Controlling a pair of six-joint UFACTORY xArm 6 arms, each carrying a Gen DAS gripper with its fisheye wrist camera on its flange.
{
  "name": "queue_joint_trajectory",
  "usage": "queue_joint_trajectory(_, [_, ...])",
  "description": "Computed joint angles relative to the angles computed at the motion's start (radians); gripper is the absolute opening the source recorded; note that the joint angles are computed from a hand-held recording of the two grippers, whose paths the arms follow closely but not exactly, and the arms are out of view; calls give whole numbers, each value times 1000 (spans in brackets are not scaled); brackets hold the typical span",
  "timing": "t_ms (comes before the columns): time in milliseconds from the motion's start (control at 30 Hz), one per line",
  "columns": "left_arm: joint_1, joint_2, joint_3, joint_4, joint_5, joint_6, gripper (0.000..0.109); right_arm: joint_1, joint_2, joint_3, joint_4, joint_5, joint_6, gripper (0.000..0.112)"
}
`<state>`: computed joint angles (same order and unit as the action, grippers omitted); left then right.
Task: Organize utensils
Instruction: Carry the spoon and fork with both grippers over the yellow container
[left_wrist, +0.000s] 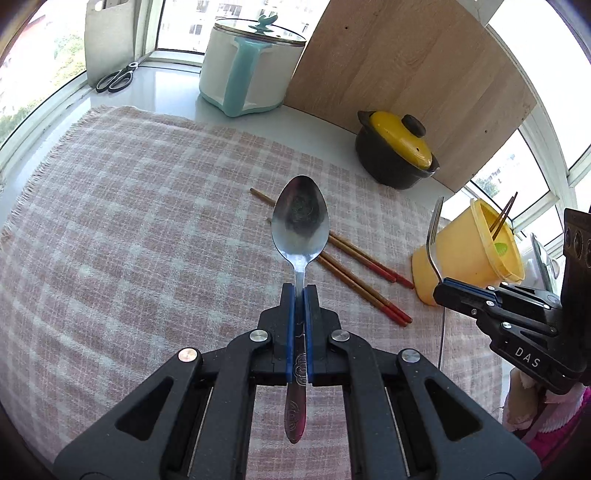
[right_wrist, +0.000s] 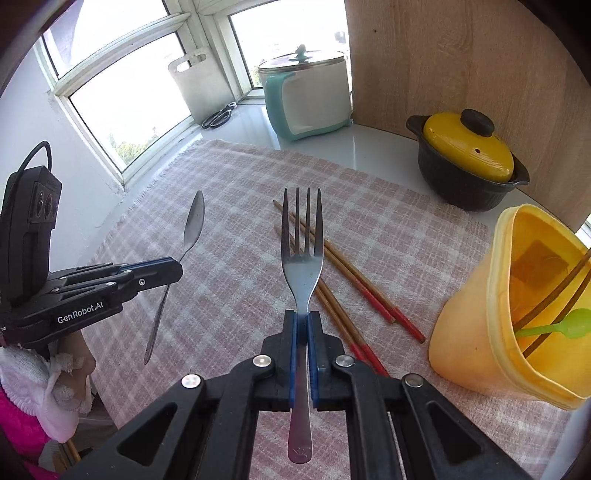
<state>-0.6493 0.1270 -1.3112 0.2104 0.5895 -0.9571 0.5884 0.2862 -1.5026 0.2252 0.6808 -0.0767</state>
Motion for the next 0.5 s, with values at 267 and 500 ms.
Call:
queue_joint_trajectory(267, [-37,139,-259,16,-5,43,3,-44,-119,79,-32,-70,36,3])
queue_joint_trajectory(500, [-64,355,-597,-28,30,126,3,-116,-189,109,-35,-117,45,3])
